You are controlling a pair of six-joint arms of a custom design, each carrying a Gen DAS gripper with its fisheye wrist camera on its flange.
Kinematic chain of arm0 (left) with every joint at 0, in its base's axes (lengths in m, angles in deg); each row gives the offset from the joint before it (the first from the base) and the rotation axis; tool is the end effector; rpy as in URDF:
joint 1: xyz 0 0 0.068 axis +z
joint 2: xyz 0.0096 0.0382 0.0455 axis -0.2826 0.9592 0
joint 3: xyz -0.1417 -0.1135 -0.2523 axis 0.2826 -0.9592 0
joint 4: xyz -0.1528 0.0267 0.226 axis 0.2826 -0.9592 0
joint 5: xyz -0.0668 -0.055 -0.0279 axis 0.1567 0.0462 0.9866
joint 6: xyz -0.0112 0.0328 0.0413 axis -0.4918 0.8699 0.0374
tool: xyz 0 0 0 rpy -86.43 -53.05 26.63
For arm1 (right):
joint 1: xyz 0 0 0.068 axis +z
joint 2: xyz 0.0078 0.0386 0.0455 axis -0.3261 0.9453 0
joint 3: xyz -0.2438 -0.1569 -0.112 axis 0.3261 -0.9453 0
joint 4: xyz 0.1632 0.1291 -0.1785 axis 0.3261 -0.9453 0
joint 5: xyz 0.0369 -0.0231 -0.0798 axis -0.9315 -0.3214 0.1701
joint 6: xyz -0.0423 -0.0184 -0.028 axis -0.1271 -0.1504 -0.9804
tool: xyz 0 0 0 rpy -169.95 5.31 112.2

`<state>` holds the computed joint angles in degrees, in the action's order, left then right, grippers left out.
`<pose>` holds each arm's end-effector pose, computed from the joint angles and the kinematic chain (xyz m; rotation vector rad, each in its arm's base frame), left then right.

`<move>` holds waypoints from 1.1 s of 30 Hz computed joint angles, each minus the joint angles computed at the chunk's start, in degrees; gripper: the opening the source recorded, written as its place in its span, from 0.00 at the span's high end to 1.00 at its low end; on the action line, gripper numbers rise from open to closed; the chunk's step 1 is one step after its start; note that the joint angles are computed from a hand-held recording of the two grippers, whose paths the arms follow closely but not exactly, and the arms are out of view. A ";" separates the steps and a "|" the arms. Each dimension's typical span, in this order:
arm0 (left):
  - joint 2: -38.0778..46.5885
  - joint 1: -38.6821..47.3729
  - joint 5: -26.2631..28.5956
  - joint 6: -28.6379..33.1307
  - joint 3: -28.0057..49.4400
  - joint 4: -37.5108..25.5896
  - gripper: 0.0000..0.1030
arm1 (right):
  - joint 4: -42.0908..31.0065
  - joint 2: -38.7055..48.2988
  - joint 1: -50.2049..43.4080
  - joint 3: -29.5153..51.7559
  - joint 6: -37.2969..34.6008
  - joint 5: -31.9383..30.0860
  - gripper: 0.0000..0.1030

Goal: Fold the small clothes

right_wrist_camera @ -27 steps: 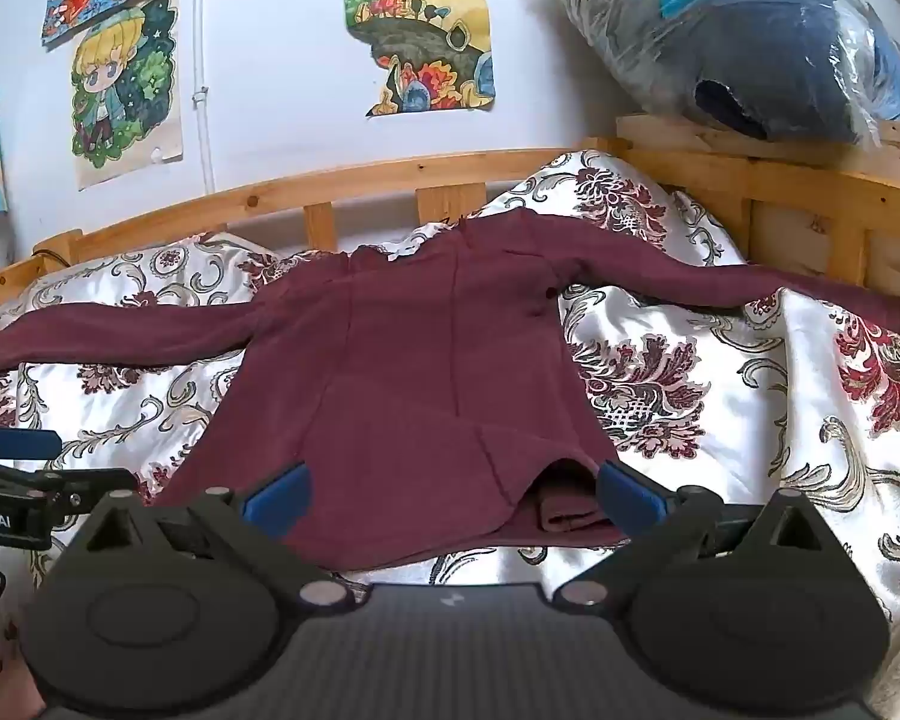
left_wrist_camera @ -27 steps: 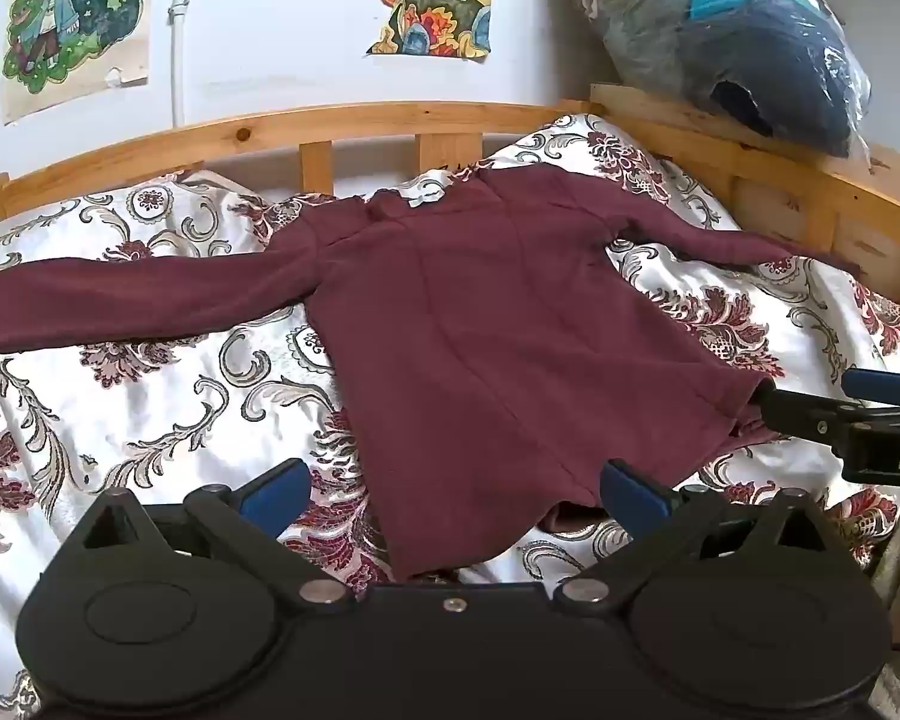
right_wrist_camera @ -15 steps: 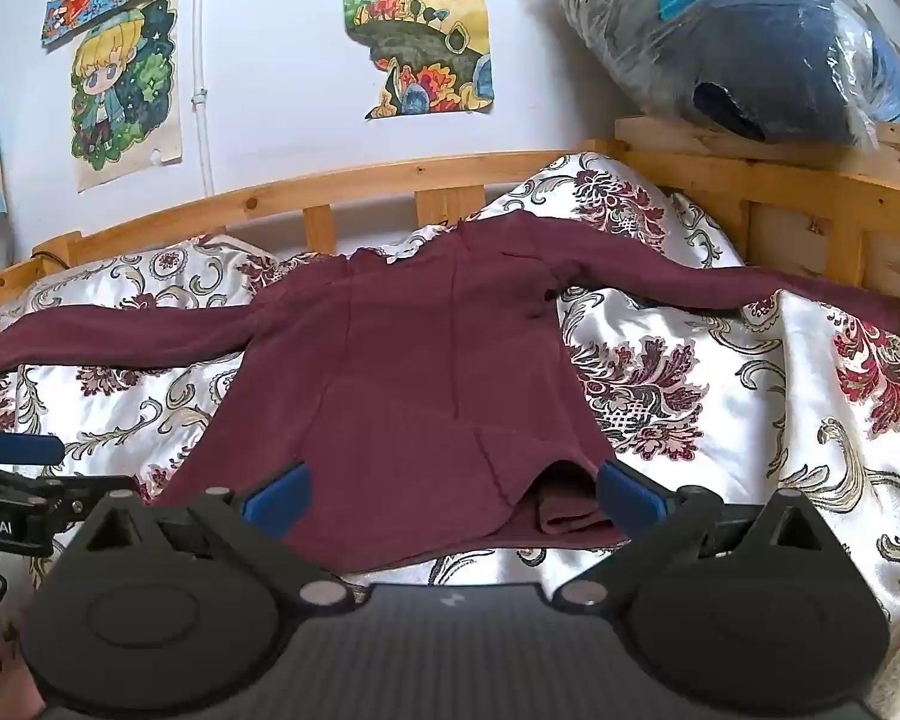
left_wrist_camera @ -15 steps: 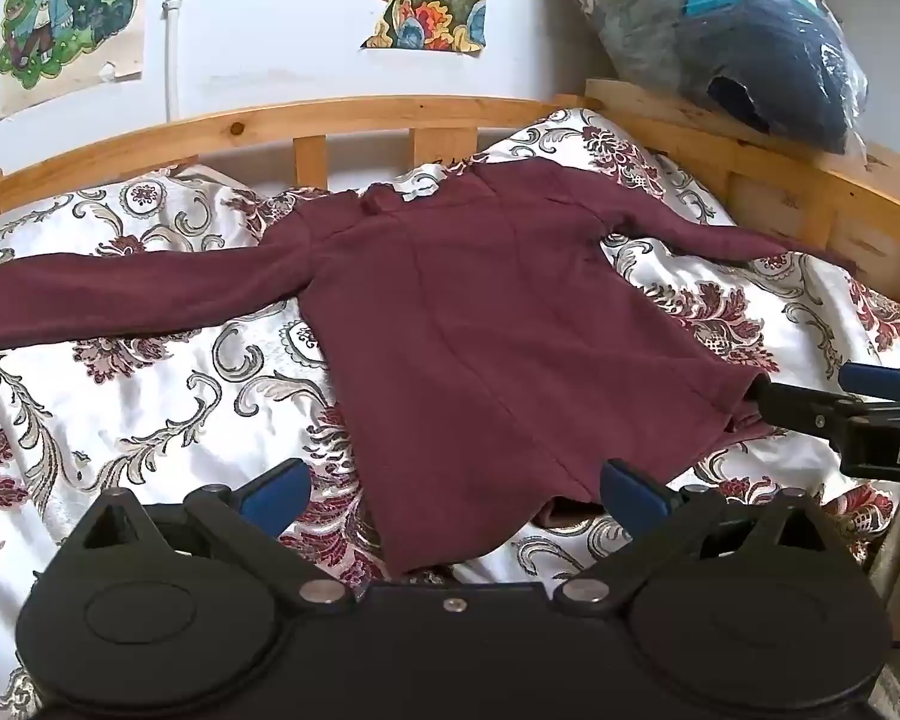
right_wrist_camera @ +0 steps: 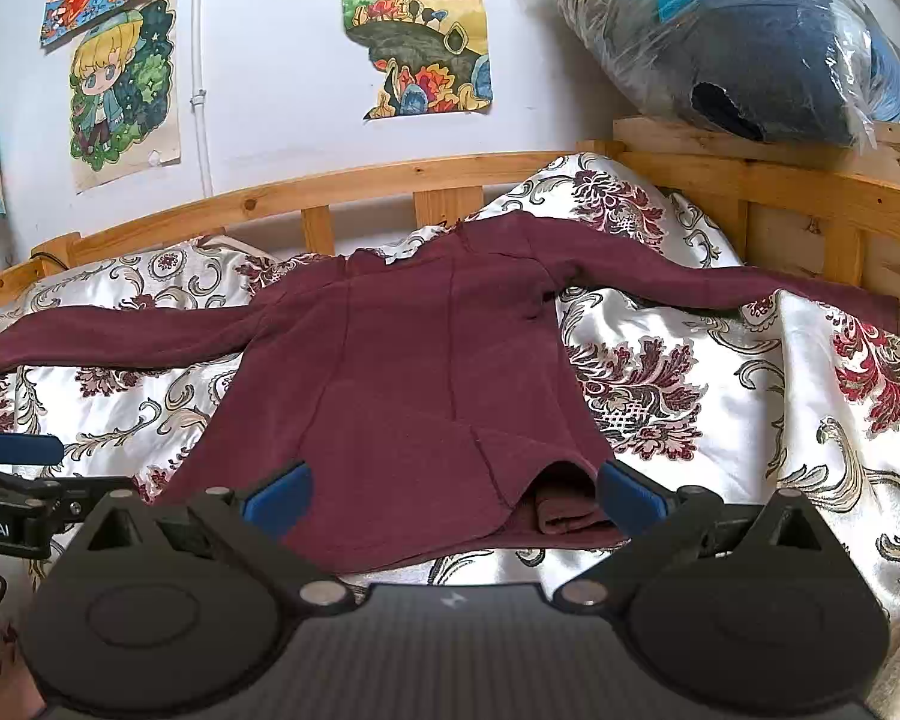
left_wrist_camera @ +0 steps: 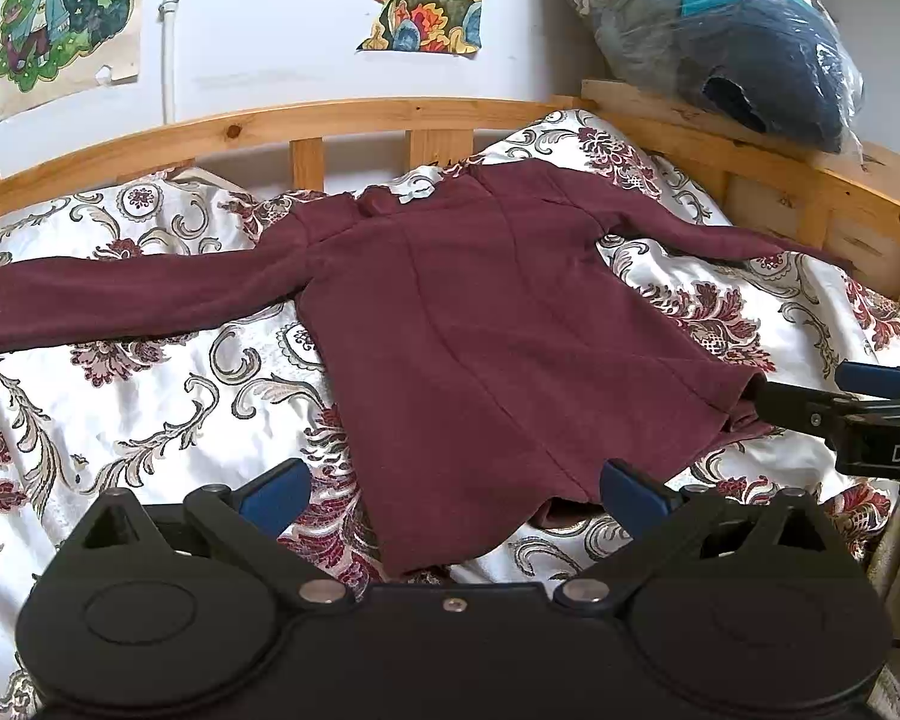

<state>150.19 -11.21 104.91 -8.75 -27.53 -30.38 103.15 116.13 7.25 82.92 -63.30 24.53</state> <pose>0.2722 0.0079 0.1315 0.5186 2.0893 -0.3029 0.1880 0.0729 0.1066 0.2811 1.9953 0.0072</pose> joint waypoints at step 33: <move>0.39 -0.41 -0.45 -0.11 -0.08 0.72 0.01 | -0.28 -0.34 -0.15 -0.10 0.03 -0.16 0.00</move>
